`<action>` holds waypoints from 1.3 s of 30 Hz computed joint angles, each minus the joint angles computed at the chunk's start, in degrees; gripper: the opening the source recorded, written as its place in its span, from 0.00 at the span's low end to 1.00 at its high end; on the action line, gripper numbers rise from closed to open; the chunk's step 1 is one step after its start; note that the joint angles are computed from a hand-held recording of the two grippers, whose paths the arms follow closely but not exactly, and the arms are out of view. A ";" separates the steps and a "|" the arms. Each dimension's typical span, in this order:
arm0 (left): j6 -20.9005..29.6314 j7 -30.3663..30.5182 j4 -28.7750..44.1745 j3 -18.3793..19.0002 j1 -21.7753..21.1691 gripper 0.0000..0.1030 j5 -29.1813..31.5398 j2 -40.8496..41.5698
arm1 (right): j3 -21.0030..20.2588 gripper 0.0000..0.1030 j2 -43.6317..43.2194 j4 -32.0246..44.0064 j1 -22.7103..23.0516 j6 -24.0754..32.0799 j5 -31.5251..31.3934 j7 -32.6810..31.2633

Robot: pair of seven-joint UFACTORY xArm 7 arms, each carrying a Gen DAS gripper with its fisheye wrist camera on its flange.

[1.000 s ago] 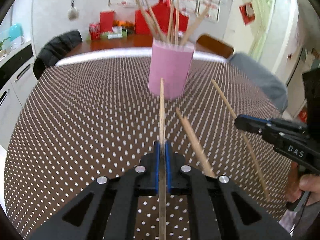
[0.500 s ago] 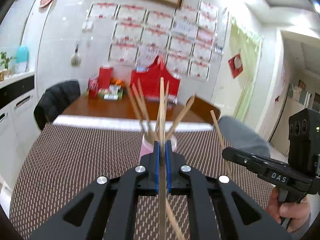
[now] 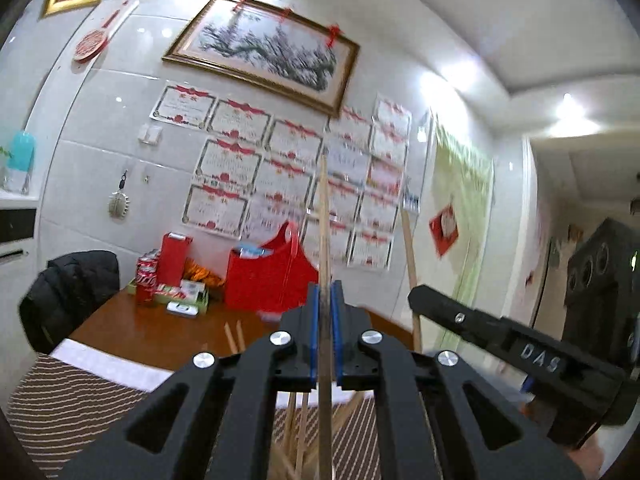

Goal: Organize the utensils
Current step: 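Lift the left gripper's chopstick over the pink cup while the right gripper does likewise, then open the left gripper over the cup while the right gripper releases its chopstick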

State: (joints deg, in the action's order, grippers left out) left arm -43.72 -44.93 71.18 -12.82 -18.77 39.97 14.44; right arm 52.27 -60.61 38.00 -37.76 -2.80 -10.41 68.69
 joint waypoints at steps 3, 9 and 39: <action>-0.82 1.49 4.53 -0.56 -1.39 0.06 -3.27 4.83 | 2.11 0.06 0.87 1.24 -5.83 -4.18 0.18 0.54; 0.36 5.82 10.94 -0.77 -3.76 0.06 -6.66 12.44 | 7.89 0.06 1.64 0.51 -14.02 -11.66 3.96 1.77; 7.51 15.91 5.77 -3.04 -2.29 0.35 -11.63 14.11 | 9.74 0.86 13.35 1.56 -12.31 -8.77 2.38 -4.67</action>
